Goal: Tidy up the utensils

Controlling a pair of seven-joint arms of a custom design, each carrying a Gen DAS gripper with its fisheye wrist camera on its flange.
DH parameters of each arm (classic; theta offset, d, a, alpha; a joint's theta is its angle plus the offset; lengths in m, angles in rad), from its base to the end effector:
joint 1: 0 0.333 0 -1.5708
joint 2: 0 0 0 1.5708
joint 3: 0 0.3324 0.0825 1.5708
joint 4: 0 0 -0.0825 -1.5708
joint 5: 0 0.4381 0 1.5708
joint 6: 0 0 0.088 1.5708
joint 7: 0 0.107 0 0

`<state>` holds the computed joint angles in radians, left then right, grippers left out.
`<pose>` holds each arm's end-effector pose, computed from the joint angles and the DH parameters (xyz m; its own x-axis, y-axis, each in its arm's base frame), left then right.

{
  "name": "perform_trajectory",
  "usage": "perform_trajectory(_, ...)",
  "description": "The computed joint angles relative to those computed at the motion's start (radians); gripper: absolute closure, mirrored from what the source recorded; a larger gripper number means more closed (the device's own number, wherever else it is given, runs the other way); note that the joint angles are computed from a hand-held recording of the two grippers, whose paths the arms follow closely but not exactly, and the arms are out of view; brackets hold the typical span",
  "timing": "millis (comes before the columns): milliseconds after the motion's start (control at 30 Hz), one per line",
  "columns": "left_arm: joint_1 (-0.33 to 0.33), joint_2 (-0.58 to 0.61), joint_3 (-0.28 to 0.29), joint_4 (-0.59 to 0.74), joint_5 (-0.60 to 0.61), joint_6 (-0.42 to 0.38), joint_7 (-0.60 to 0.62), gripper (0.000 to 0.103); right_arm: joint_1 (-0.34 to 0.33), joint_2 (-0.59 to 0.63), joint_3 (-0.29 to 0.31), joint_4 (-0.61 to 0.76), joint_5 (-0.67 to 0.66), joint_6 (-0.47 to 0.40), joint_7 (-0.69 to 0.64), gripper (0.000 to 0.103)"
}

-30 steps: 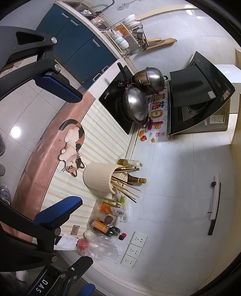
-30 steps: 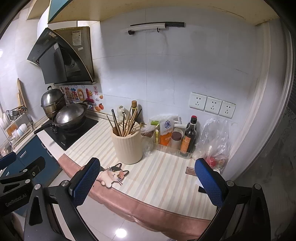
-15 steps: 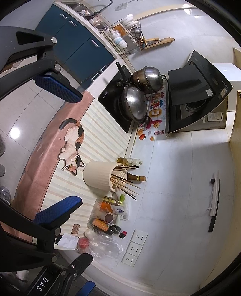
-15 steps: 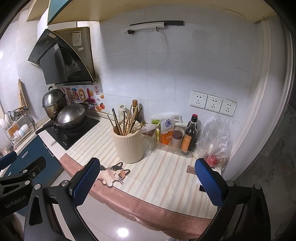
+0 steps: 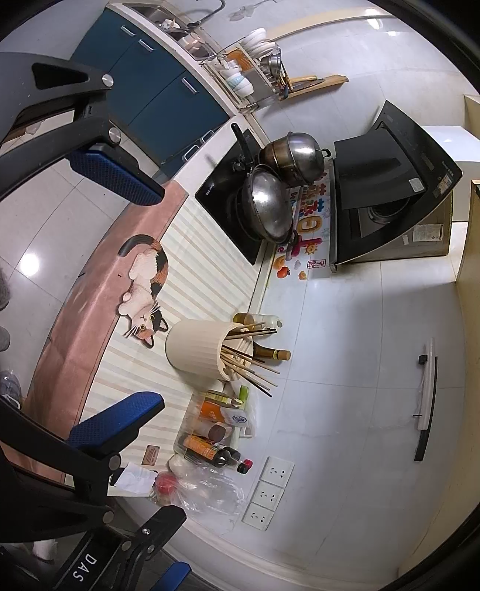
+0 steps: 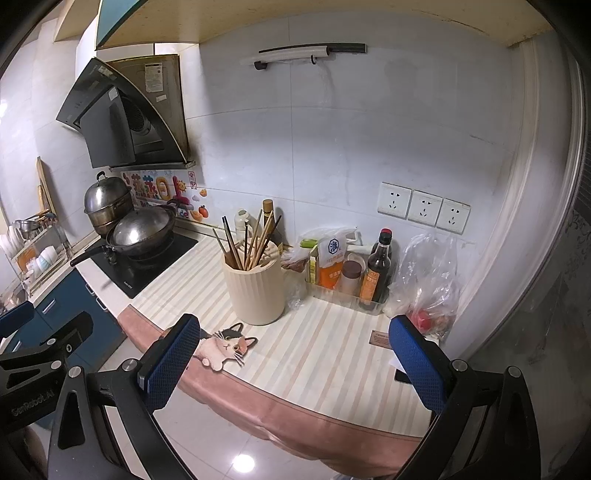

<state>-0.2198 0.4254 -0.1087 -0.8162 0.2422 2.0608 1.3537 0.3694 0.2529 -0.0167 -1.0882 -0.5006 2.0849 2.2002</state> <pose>0.7105 -0.1984 0.8147 -0.0929 -0.9954 -0.0230 -0.6614 0.0789 -0.7459 0.6706 0.2238 0.8012 -0.2036 -0.9789 0.0173 -0.6197 0.1151 -0.7763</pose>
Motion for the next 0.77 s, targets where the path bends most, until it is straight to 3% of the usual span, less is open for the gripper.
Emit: perform_trajectory(767,0.003,-0.022,-0.002,-0.031,0.005,0.013,-0.013,0.000,0.003,-0.008,0.004,-0.007,0.000,-0.003,0.000,0.000)
